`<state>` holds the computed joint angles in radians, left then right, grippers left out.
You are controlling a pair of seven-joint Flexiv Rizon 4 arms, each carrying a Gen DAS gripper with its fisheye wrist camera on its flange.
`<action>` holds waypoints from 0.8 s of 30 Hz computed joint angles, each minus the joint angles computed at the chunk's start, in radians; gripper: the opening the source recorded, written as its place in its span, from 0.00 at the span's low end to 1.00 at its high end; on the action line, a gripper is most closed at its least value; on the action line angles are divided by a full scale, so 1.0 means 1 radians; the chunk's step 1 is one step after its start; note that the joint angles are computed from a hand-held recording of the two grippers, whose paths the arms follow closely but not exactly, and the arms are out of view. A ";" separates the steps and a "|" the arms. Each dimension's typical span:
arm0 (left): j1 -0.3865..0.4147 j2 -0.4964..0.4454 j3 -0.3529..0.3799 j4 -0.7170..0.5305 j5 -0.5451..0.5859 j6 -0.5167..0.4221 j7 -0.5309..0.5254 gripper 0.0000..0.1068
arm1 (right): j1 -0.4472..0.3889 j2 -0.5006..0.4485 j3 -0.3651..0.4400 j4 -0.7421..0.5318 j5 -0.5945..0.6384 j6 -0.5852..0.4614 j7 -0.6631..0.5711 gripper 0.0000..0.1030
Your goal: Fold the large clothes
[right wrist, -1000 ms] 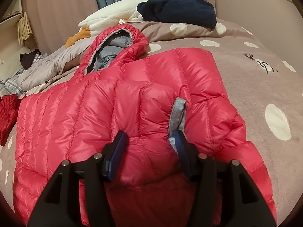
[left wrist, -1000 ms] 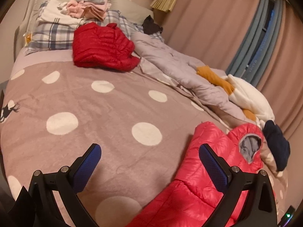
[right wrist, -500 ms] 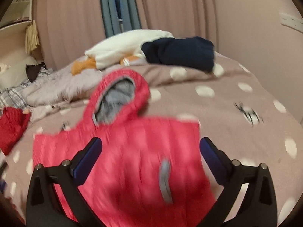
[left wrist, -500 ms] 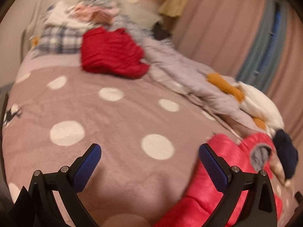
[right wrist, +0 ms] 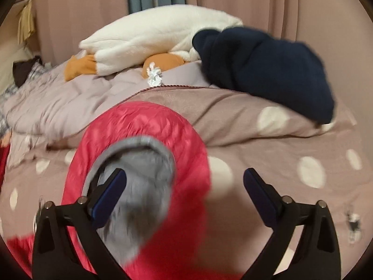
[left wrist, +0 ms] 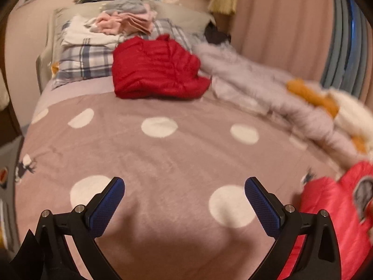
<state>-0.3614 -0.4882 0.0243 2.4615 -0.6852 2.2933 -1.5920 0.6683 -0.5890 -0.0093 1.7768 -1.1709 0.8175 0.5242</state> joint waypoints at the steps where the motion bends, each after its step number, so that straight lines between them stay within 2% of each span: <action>1: 0.021 0.001 -0.001 0.001 0.055 -0.001 -0.020 0.95 | -0.010 -0.018 -0.018 -0.009 -0.034 0.040 0.039 0.87; 2: 0.045 -0.007 -0.004 0.002 0.117 0.020 -0.054 0.95 | -0.024 -0.040 -0.031 -0.021 -0.049 0.075 0.066 0.76; 3: 0.041 -0.016 -0.002 -0.001 0.114 0.031 -0.055 0.95 | -0.038 -0.064 -0.029 -0.039 -0.018 0.088 0.071 0.32; 4: 0.009 -0.018 0.001 -0.008 0.046 0.014 -0.010 0.95 | -0.049 -0.076 -0.030 -0.040 0.001 0.120 0.101 0.07; 5: -0.012 -0.013 0.003 -0.015 0.000 -0.016 0.031 0.95 | -0.049 -0.075 -0.042 -0.025 0.001 0.152 0.169 0.06; 7: 0.006 -0.006 -0.006 -0.008 0.044 -0.020 0.005 0.95 | -0.003 -0.021 -0.096 0.043 -0.120 0.154 0.371 0.06; 9: -0.017 -0.003 0.000 0.009 0.036 0.021 -0.002 0.95 | -0.002 0.065 -0.085 0.107 -0.229 0.138 0.443 0.06; 10: -0.014 -0.001 -0.003 0.017 0.053 0.044 -0.009 0.95 | 0.001 0.103 -0.071 0.131 -0.252 0.110 0.450 0.06; 11: -0.009 -0.001 -0.007 0.023 0.072 0.068 -0.020 0.95 | 0.020 0.164 -0.039 0.162 -0.250 0.036 0.418 0.06; 12: -0.015 -0.001 -0.008 0.036 0.081 0.110 -0.034 0.95 | 0.033 0.197 -0.015 0.174 -0.238 -0.008 0.372 0.06; 14: -0.038 0.009 -0.018 0.049 0.038 0.128 -0.026 0.95 | 0.069 0.255 0.050 0.190 -0.210 -0.115 0.256 0.06; 16: 0.012 0.030 -0.042 0.068 0.137 0.124 -0.080 0.95 | 0.118 0.289 0.122 0.205 -0.195 -0.225 0.196 0.07; 17: 0.027 0.036 -0.047 0.076 0.178 0.127 -0.107 0.95 | 0.151 0.298 0.164 0.214 -0.178 -0.287 0.198 0.08; 19: 0.002 0.044 -0.048 0.085 0.151 0.132 -0.107 0.95 | 0.204 0.288 0.231 0.216 -0.143 -0.392 0.215 0.11; 21: -0.012 0.050 -0.050 0.102 0.151 0.151 -0.118 0.95 | 0.267 0.260 0.280 0.207 -0.090 -0.475 0.286 0.11; 23: 0.000 0.072 -0.063 0.125 0.175 0.139 -0.156 0.95 | 0.287 0.243 0.296 0.218 -0.082 -0.442 0.373 0.11; 24: 0.018 0.084 -0.073 0.138 0.205 0.128 -0.199 0.95 | 0.288 0.236 0.304 0.210 -0.043 -0.420 0.373 0.23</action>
